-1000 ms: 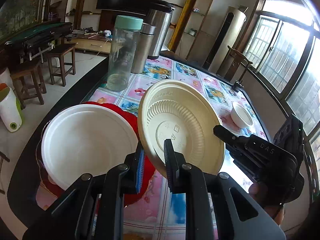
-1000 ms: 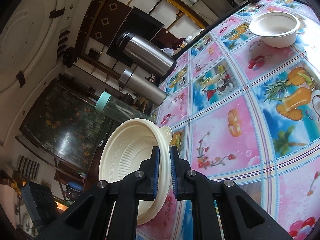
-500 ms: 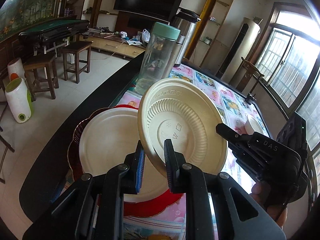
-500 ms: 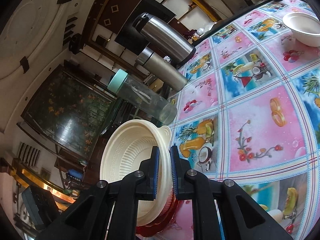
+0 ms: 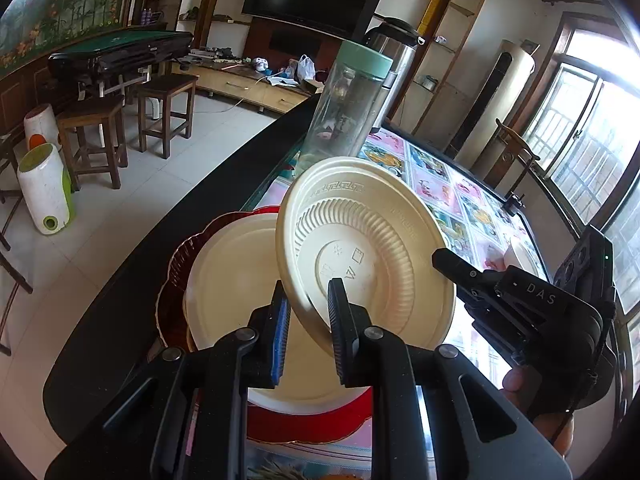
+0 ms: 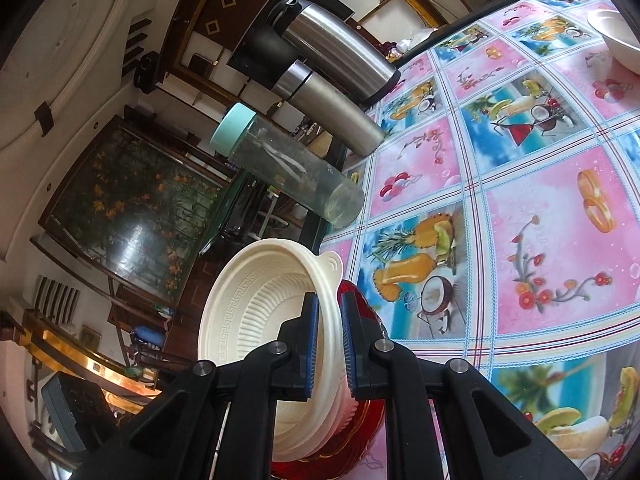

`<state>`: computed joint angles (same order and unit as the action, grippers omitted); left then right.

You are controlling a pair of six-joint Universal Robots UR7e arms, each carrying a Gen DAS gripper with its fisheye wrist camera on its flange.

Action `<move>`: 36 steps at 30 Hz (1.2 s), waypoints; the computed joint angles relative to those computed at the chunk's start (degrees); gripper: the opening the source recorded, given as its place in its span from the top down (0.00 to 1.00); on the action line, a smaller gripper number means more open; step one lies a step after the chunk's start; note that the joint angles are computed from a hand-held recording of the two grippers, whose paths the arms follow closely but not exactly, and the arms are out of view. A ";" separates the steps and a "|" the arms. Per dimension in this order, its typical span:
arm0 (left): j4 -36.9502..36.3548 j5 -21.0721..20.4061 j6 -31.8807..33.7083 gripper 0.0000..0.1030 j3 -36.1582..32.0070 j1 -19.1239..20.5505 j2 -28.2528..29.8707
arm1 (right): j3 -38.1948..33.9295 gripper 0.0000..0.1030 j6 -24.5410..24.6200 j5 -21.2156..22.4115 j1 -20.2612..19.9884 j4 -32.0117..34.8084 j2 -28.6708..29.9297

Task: Organize plates and bowls
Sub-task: 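Carry the cream ribbed bowl with both grippers over the red plate stack, then lower the cream ribbed bowl onto the stack and open the left gripper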

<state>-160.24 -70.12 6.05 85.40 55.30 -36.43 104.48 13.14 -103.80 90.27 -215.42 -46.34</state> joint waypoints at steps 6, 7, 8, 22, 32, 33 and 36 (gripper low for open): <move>-0.23 0.53 -0.17 0.84 -0.14 0.32 0.03 | -0.89 0.88 -0.50 -0.06 0.09 0.35 0.51; -0.26 0.61 -0.28 0.84 -0.11 0.40 -0.02 | -1.04 0.88 -0.61 -0.12 0.14 0.45 0.60; -0.21 0.71 -0.33 0.84 -0.16 0.46 -0.03 | -1.19 0.88 -0.63 -0.11 0.19 0.55 0.68; 1.08 2.29 -1.85 0.84 -0.94 1.77 0.00 | -3.26 0.88 -1.17 0.35 0.66 3.43 2.33; 2.64 3.43 -2.22 0.84 -1.27 1.95 0.13 | -3.91 0.88 -1.01 0.66 0.63 5.30 3.23; 2.55 3.72 -2.07 0.84 -1.17 1.82 0.13 | -3.88 0.88 -1.02 0.62 0.61 5.40 3.23; 2.48 4.61 -1.54 0.84 -0.99 1.62 0.10 | -3.72 0.88 -0.79 0.80 0.46 5.46 3.21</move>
